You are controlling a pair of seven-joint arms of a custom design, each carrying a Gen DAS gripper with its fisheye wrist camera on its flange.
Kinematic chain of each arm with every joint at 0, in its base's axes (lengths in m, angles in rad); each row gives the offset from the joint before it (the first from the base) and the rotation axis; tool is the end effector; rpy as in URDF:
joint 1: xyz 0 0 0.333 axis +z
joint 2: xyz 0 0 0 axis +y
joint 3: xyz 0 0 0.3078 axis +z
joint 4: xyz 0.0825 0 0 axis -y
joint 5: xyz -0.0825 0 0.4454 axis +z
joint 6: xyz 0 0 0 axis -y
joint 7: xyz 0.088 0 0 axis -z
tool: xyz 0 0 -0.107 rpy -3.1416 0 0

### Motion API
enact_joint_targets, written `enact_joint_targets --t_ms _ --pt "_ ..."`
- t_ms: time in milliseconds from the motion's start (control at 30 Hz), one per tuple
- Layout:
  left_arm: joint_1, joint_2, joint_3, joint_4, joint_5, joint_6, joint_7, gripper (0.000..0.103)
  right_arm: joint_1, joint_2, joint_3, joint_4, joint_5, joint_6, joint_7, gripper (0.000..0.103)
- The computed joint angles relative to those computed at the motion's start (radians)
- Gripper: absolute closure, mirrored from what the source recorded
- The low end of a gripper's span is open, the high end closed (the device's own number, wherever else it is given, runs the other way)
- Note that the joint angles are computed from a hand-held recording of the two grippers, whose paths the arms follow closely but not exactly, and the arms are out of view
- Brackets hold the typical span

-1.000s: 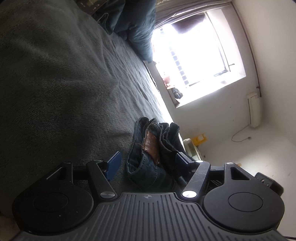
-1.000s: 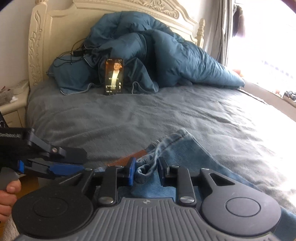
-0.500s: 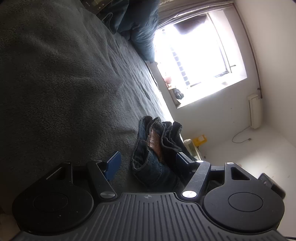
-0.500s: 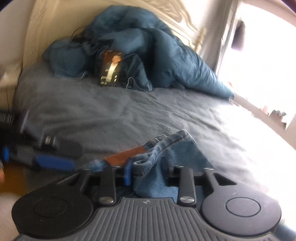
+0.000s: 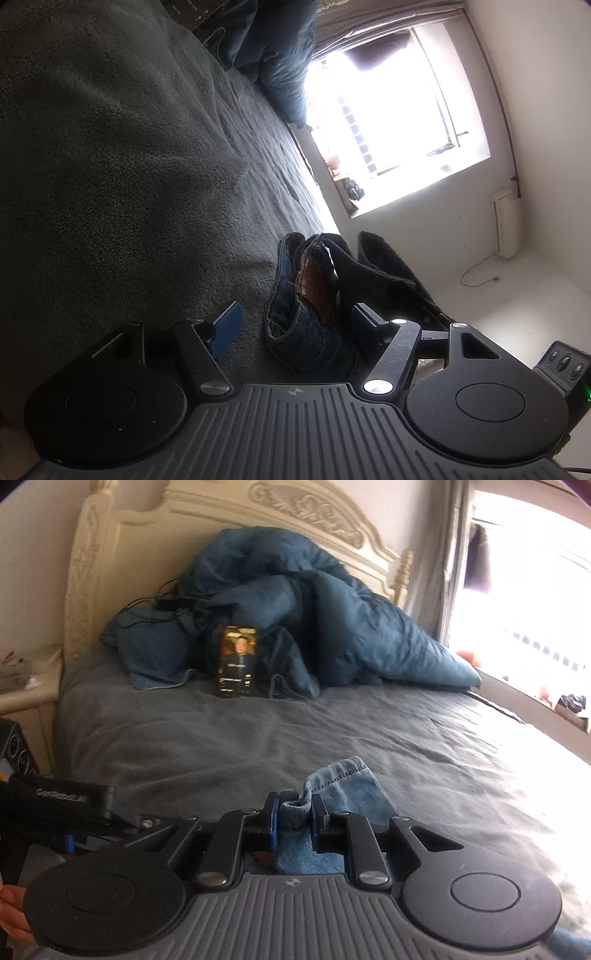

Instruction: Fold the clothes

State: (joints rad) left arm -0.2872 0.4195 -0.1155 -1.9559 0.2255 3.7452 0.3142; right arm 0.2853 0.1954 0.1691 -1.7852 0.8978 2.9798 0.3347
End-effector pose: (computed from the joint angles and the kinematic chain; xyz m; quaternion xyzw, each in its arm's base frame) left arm 0.6259 -0.2891 0.3824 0.6876 -0.3574 0.6312 0.0336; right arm 0.6641 0.2549 0.5093 -0.8048 0.3028 -0.2873 0.4221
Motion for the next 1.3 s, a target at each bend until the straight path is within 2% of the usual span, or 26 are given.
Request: enact_joint_targets --t_ms 167,200,267,333,400,433,500,567,633,700,767,800,867,933,967,1000,1067,1167,1267,1300 --pt "-0.009 -0.017 0.006 -0.014 -0.021 -0.02 0.013 0.036 0.056 0.042 -0.065 0.012 -0.217 -0.059 0.197 0.083" --pt "-0.013 -0.023 0.008 -0.019 -0.03 -0.028 0.019 0.036 0.053 0.044 -0.064 0.012 -0.238 -0.075 0.208 0.082" --pt "-0.031 -0.042 0.018 -0.03 -0.065 -0.04 0.05 0.036 0.017 0.04 -0.022 0.003 -0.176 -0.071 0.14 0.072" --pt "-0.048 -0.06 0.026 -0.041 -0.105 -0.052 0.084 0.036 -0.029 0.011 0.018 -0.016 -0.05 -0.084 0.045 0.06" --pt "-0.068 -0.067 0.035 -0.022 -0.132 -0.061 0.139 0.036 -0.062 -0.034 0.031 -0.04 0.102 -0.115 -0.054 0.055" --pt "-0.077 -0.07 0.039 -0.01 -0.145 -0.066 0.167 0.036 -0.074 -0.065 0.025 -0.061 0.185 -0.137 -0.104 0.051" --pt "-0.094 -0.074 0.046 0.013 -0.171 -0.075 0.224 0.036 -0.092 -0.134 -0.008 -0.111 0.323 -0.192 -0.161 0.051" --pt "-0.071 -0.044 0.02 0.084 -0.1 -0.076 0.219 0.036 -0.102 -0.204 -0.057 -0.171 0.434 -0.227 -0.187 0.051" --pt "-0.036 0.015 -0.015 0.196 0.021 -0.089 0.184 0.034 -0.106 -0.266 -0.11 -0.231 0.502 -0.228 -0.172 0.051" --pt "-0.005 0.095 -0.056 0.336 0.156 -0.146 0.131 0.033 -0.104 -0.326 -0.149 -0.295 0.549 -0.157 -0.17 0.051" --pt "0.052 0.187 -0.137 0.501 0.332 -0.292 0.041 0.033 -0.105 -0.375 -0.183 -0.347 0.603 -0.071 -0.184 0.052" --pt "0.045 0.211 -0.136 0.554 0.363 -0.377 0.036 0.033 -0.104 -0.388 -0.198 -0.359 0.64 -0.029 -0.206 0.053" --pt "-0.013 0.254 -0.088 0.654 0.342 -0.545 0.079 0.034 -0.108 -0.385 -0.219 -0.345 0.739 0.046 -0.294 0.059" --pt "-0.052 0.274 -0.047 0.702 0.333 -0.671 0.099 0.035 -0.124 -0.357 -0.221 -0.306 0.773 0.105 -0.339 0.065" --pt "-0.07 0.287 -0.029 0.729 0.33 -0.735 0.108 0.036 -0.132 -0.338 -0.224 -0.282 0.773 0.102 -0.348 0.067" --pt "-0.063 0.297 -0.042 0.738 0.309 -0.756 0.119 0.037 -0.141 -0.319 -0.228 -0.259 0.765 0.082 -0.347 0.069" --pt "-0.083 0.301 -0.007 0.733 0.298 -0.74 0.077 0.04 -0.157 -0.267 -0.232 -0.202 0.745 0.039 -0.351 0.071" --pt "-0.109 0.292 0.045 0.709 0.303 -0.692 -0.004 0.044 -0.187 -0.169 -0.23 -0.127 0.634 -0.023 -0.236 0.071" --pt "-0.126 0.279 0.093 0.665 0.316 -0.611 -0.084 0.051 -0.212 -0.064 -0.216 -0.104 0.447 0.046 -0.065 0.074" --pt "-0.125 0.279 0.101 0.65 0.315 -0.57 -0.108 0.051 -0.239 -0.054 -0.212 -0.116 0.467 0.017 -0.06 0.069"
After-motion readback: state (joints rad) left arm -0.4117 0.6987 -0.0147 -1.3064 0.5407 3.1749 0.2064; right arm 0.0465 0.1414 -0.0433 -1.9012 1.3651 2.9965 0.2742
